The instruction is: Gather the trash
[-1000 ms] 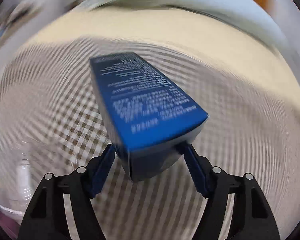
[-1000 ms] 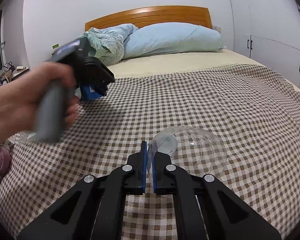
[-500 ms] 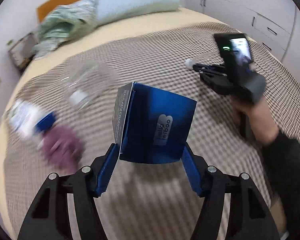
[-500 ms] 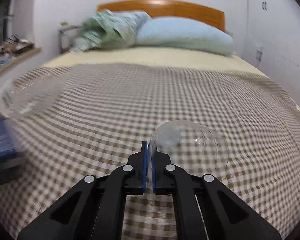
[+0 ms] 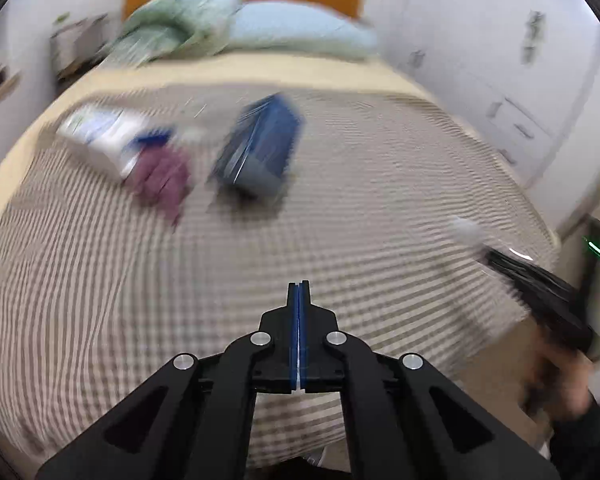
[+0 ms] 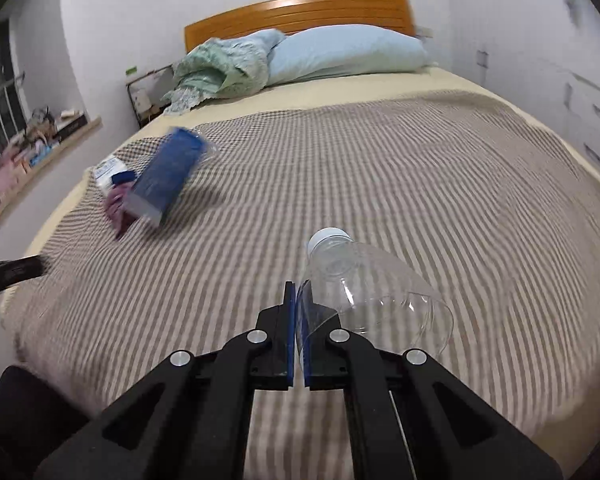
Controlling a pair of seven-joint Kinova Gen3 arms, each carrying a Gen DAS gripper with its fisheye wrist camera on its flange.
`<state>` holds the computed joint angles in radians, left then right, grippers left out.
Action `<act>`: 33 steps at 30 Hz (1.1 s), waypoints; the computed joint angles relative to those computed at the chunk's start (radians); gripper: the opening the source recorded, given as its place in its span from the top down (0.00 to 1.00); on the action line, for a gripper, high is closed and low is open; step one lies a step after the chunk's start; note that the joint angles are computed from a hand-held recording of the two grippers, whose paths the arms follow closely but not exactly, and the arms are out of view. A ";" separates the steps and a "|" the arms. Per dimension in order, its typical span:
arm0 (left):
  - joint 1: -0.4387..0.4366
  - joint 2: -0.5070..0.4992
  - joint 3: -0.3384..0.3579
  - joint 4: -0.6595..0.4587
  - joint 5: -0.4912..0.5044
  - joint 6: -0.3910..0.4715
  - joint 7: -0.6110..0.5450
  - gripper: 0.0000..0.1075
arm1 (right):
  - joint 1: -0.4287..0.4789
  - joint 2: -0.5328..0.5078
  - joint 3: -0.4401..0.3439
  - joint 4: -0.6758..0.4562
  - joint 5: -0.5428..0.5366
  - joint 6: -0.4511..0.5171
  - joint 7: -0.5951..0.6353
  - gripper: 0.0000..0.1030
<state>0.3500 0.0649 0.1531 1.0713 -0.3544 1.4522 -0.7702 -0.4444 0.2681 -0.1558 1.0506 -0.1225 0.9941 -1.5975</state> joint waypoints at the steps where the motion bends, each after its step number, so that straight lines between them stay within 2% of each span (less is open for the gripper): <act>1: -0.023 -0.010 0.013 0.022 0.026 0.001 -0.004 0.91 | 0.019 -0.038 -0.017 0.046 0.010 -0.009 -0.027 0.97; 2: -0.051 -0.023 0.014 0.034 0.063 -0.014 -0.025 0.72 | 0.054 -0.074 -0.044 0.093 0.009 -0.002 -0.037 0.97; 4: -0.051 -0.048 -0.002 0.074 0.088 -0.086 -0.063 0.49 | 0.093 -0.119 -0.050 0.160 -0.038 -0.027 -0.031 0.97; 5: -0.052 -0.058 0.000 0.098 0.076 -0.127 -0.065 0.41 | 0.093 -0.125 -0.040 0.176 -0.058 -0.051 -0.023 0.97; 7: -0.067 -0.054 -0.010 0.109 0.083 -0.187 -0.111 0.31 | 0.112 -0.120 -0.051 0.165 -0.077 -0.059 -0.010 0.97; 8: -0.090 -0.033 -0.009 0.088 0.096 -0.196 -0.151 0.23 | 0.111 -0.119 -0.052 0.160 -0.080 -0.060 -0.004 0.97; 10: -0.085 0.040 -0.063 0.024 0.077 -0.163 -0.194 0.11 | 0.111 -0.119 -0.054 0.159 -0.089 -0.067 0.013 0.97; 12: -0.047 0.103 -0.131 -0.049 0.072 -0.090 -0.202 0.11 | 0.112 -0.103 -0.065 0.137 -0.096 -0.061 0.028 0.97; 14: -0.084 0.150 -0.163 -0.107 0.129 -0.074 -0.254 0.11 | 0.104 -0.076 -0.064 0.109 -0.109 -0.056 0.052 0.97; 17: -0.184 0.218 -0.094 -0.199 0.141 -0.088 -0.376 0.11 | 0.058 -0.030 -0.040 0.056 -0.107 -0.040 0.052 0.97; 18: -0.198 0.250 -0.069 -0.244 0.113 -0.062 -0.417 0.11 | 0.030 -0.013 -0.011 0.031 -0.114 -0.028 0.059 0.97; 20: -0.196 0.325 -0.068 -0.336 0.055 -0.013 -0.482 0.11 | -0.006 0.032 0.014 -0.025 -0.115 -0.012 0.068 0.97; 22: -0.179 0.394 -0.114 -0.429 0.049 0.044 -0.537 0.11 | -0.004 0.087 -0.019 -0.091 -0.081 0.011 0.049 0.97; 24: -0.150 0.432 -0.169 -0.476 0.050 0.064 -0.559 0.11 | 0.006 0.131 -0.058 -0.145 -0.044 0.039 0.039 0.97; 25: -0.140 0.439 -0.198 -0.472 0.048 0.051 -0.546 0.15 | -0.007 0.159 -0.056 -0.177 -0.034 0.048 0.041 0.97; 26: -0.142 0.438 -0.208 -0.459 0.064 0.039 -0.519 0.32 | -0.015 0.173 -0.046 -0.196 -0.038 0.061 0.044 0.97; 27: -0.157 0.424 -0.200 -0.428 0.095 0.011 -0.485 0.43 | -0.025 0.186 -0.032 -0.213 -0.046 0.071 0.047 0.97; 29: -0.166 0.378 -0.201 -0.343 0.123 -0.071 -0.420 0.43 | -0.031 0.202 -0.027 -0.218 -0.053 0.069 0.041 0.97; 31: -0.171 0.319 -0.173 -0.261 0.128 -0.145 -0.395 0.43 | -0.009 0.208 -0.064 -0.207 -0.048 0.061 0.021 0.97; 33: -0.135 0.290 -0.187 -0.228 0.101 -0.162 -0.370 0.44 | -0.020 0.197 -0.052 -0.198 -0.048 0.072 0.028 0.97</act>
<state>0.2148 0.3547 -0.0337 0.8436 -0.2534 1.2902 -1.1398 -0.4646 0.4653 -0.2081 0.8524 -0.1706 1.0659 -1.5699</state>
